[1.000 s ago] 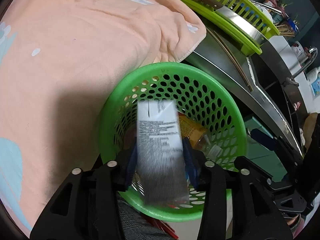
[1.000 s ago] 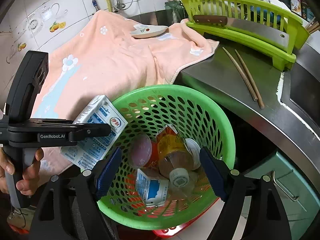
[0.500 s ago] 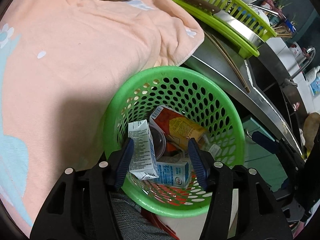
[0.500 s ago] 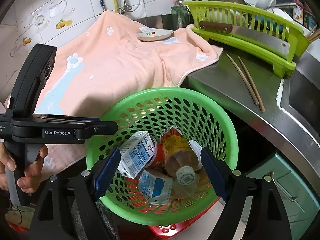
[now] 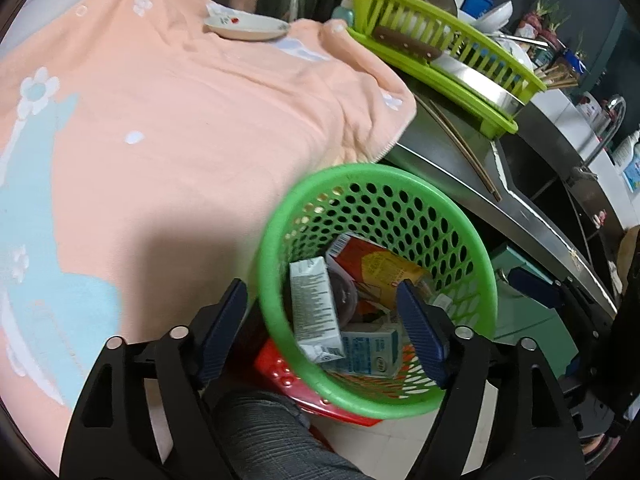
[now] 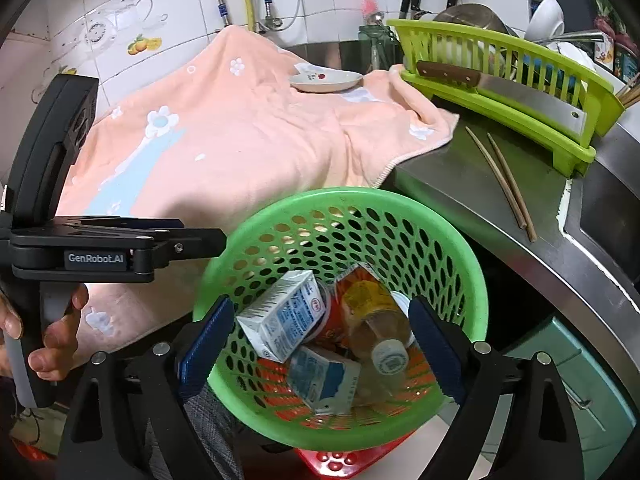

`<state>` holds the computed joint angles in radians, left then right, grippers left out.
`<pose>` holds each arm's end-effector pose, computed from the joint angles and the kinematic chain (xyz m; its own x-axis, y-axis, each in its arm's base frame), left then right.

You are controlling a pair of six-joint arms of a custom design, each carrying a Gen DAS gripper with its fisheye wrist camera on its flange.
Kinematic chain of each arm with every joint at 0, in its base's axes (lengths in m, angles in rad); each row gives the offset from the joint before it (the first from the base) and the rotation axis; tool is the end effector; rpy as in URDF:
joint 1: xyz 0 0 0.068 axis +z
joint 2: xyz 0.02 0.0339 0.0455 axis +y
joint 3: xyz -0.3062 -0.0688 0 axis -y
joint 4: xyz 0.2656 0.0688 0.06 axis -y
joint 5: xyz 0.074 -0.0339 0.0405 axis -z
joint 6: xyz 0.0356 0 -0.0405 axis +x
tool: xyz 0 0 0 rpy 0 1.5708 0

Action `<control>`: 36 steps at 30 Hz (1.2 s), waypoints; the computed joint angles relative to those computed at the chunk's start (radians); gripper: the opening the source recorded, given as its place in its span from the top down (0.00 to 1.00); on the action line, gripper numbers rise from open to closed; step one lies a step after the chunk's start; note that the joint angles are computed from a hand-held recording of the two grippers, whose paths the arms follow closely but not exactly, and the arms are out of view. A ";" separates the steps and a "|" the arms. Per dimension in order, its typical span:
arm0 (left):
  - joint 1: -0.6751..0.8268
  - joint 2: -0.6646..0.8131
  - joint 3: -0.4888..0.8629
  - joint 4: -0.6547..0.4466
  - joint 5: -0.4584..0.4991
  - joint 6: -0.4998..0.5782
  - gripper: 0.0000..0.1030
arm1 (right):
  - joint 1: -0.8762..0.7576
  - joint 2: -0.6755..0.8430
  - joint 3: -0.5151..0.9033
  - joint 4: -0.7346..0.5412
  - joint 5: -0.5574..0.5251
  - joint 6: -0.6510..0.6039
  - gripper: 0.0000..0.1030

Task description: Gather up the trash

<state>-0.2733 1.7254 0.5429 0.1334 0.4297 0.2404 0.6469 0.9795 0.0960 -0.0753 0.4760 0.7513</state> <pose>0.2620 -0.0888 0.1007 -0.7048 0.4223 -0.5700 0.6312 0.7400 -0.2321 0.1095 0.0623 0.1140 -0.6996 0.2319 -0.6759 0.2078 0.9710 0.1181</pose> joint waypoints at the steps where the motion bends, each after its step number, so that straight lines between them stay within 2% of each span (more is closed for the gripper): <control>1: 0.013 -0.011 -0.010 0.008 0.001 0.007 0.19 | 0.015 0.010 0.004 0.001 0.010 0.012 0.15; 11: 0.151 -0.126 -0.098 0.106 0.016 0.053 0.05 | 0.136 0.107 0.054 0.036 0.077 0.108 0.12; 21: 0.321 -0.172 -0.137 0.157 0.090 0.075 0.05 | 0.205 0.209 0.110 0.078 0.124 0.156 0.11; 27: 0.382 -0.204 -0.172 0.214 0.071 0.092 0.05 | 0.227 0.234 0.133 0.096 0.140 0.192 0.11; 36: 0.473 -0.248 -0.193 0.211 0.100 0.147 0.05 | 0.264 0.266 0.190 0.038 0.192 0.226 0.10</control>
